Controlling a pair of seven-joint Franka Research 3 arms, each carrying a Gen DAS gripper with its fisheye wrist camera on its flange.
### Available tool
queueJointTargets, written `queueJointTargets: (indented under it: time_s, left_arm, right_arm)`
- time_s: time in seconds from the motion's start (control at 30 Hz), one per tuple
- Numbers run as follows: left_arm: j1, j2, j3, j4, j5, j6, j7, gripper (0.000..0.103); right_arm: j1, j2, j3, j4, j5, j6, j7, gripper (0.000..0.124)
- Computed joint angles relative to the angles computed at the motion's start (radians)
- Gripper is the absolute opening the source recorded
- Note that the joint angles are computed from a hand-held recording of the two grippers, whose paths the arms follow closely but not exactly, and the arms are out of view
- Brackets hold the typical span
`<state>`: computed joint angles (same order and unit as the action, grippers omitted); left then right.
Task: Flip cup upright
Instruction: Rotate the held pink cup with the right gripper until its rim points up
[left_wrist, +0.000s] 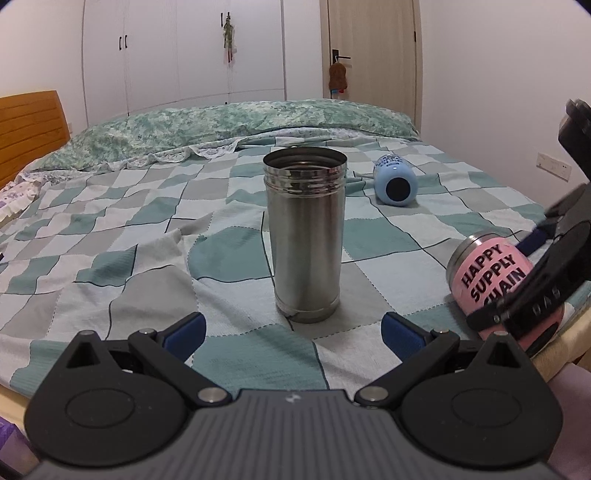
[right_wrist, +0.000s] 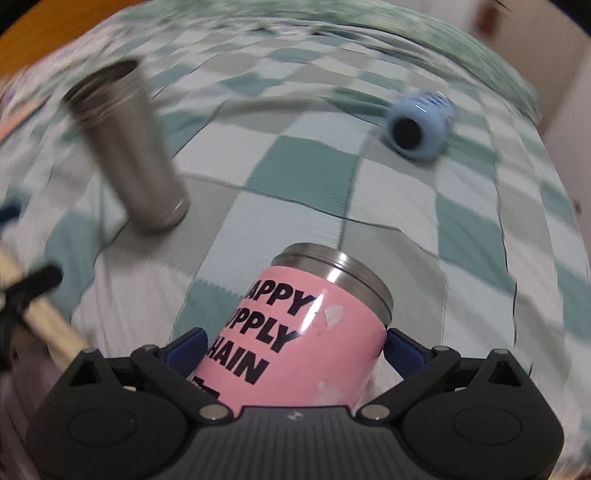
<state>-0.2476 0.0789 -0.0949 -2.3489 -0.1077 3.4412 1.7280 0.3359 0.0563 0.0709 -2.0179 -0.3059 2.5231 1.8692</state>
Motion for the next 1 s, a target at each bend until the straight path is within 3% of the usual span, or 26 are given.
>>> queueJointTargets:
  time_s: [0.13, 0.37, 0.5, 0.6, 0.73, 0.9, 1.0]
  left_arm:
    - [0.001, -0.003, -0.002, -0.004, 0.004, -0.005, -0.004, 0.103]
    - [-0.007, 0.000, -0.001, -0.007, -0.014, 0.021, 0.009, 0.103]
    - [0.002, 0.001, -0.008, -0.006, -0.011, 0.024, 0.004, 0.103]
    - [0.006, 0.006, -0.012, -0.001, -0.005, 0.023, -0.006, 0.103]
    - [0.010, 0.008, -0.013, 0.003, 0.018, 0.025, -0.022, 0.103]
    - [0.034, 0.017, -0.025, 0.010, 0.083, 0.028, -0.081, 0.103]
    - [0.017, 0.025, -0.013, 0.019, 0.071, 0.024, -0.074, 0.103]
  right_arm:
    - [0.013, -0.002, 0.008, -0.008, -0.067, -0.001, -0.072, 0.101]
    - [0.012, -0.004, 0.003, -0.012, -0.076, 0.019, -0.026, 0.098]
    - [-0.003, -0.025, 0.002, -0.020, 0.042, 0.034, -0.032, 0.100]
    - [-0.016, -0.055, 0.002, -0.043, 0.121, 0.080, 0.043, 0.103]
    - [-0.038, -0.044, -0.002, -0.026, 0.300, 0.064, 0.072, 0.103]
    - [-0.045, -0.006, -0.007, 0.005, 0.305, 0.048, 0.108, 0.103]
    - [-0.043, 0.022, -0.010, 0.035, 0.315, 0.028, 0.113, 0.103]
